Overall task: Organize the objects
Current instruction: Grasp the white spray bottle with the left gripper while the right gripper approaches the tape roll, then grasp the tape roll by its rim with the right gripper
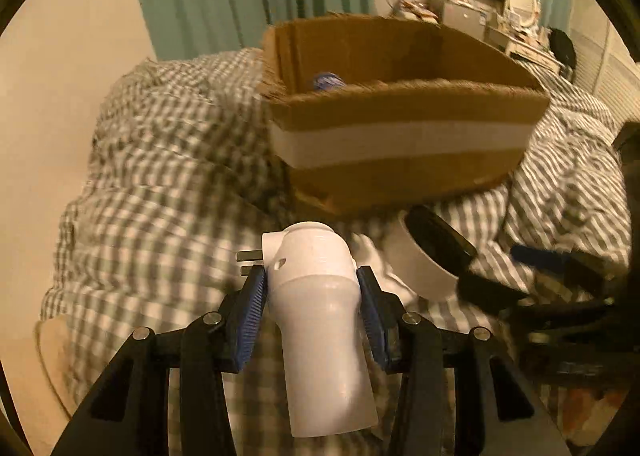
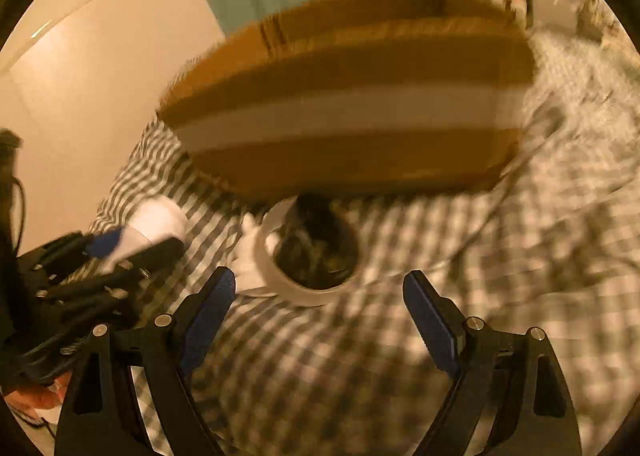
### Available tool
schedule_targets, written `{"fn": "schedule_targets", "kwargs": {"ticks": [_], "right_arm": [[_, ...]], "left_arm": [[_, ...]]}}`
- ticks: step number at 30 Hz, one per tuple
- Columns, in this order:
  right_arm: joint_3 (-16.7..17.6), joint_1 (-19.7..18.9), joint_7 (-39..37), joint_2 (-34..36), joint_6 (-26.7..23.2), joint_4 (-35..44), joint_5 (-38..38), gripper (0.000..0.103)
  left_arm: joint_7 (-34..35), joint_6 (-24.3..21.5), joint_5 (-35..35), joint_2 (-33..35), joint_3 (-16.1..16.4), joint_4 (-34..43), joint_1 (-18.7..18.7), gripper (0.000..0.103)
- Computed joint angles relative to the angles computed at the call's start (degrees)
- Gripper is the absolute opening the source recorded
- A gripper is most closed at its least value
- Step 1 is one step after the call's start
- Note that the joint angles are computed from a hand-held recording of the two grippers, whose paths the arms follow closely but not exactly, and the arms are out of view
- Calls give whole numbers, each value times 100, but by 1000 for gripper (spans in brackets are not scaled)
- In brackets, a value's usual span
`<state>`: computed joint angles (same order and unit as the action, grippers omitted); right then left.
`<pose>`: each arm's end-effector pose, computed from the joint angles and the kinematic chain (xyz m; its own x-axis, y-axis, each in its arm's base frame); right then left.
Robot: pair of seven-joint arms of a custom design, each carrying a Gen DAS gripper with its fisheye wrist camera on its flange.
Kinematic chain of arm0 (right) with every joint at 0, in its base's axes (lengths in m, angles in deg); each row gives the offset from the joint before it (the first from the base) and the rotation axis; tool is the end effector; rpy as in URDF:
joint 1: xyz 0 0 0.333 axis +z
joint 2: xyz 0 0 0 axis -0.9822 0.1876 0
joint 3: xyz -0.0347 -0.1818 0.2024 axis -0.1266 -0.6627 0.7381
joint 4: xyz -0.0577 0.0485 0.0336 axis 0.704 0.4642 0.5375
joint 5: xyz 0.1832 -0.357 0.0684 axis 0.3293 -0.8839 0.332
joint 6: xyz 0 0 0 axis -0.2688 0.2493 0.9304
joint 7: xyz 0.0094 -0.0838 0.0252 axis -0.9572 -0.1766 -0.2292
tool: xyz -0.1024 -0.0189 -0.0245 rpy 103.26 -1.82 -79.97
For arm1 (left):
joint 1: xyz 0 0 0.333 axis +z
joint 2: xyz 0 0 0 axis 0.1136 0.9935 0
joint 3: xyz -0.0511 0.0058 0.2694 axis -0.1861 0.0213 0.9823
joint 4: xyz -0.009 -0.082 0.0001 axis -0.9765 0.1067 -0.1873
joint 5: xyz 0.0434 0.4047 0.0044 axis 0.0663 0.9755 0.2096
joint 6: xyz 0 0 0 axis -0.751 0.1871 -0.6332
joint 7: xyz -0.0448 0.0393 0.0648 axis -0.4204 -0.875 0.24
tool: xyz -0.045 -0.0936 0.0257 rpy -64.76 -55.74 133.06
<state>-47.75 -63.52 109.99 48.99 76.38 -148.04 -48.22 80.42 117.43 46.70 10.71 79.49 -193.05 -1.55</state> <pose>0.6020 0.2172 0.4550 0.1485 -0.9394 -0.3089 -0.8471 0.0403 -0.5299 0.5778 -0.1993 0.4752 -0.1844 -0.9796 -0.0802 -0.7702 0.1947 -0.6074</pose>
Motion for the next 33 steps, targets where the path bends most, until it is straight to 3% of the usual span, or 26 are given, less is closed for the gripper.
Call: {"fn": "schedule_targets", "kwargs": {"ticks": [7, 16, 19, 26, 33], "right_arm": [[28, -53, 334, 707, -382, 711, 157, 86], [39, 12, 698, 1376, -628, 1453, -205, 86], [2, 114, 802, 1329, -483, 1365, -505, 79], [-308, 560, 1630, 952, -121, 928, -1987, 78], [-396, 726, 2393, 590, -43, 608, -3159, 78]], "left_arm": [[138, 15, -94, 138, 78, 96, 89, 46], [100, -2, -51, 180, 81, 43, 72, 46], [130, -13, -83, 178, 77, 28, 68, 46], [152, -57, -134, 195, 85, 37, 71, 46], [237, -50, -293, 141, 79, -11, 82, 46]]}}
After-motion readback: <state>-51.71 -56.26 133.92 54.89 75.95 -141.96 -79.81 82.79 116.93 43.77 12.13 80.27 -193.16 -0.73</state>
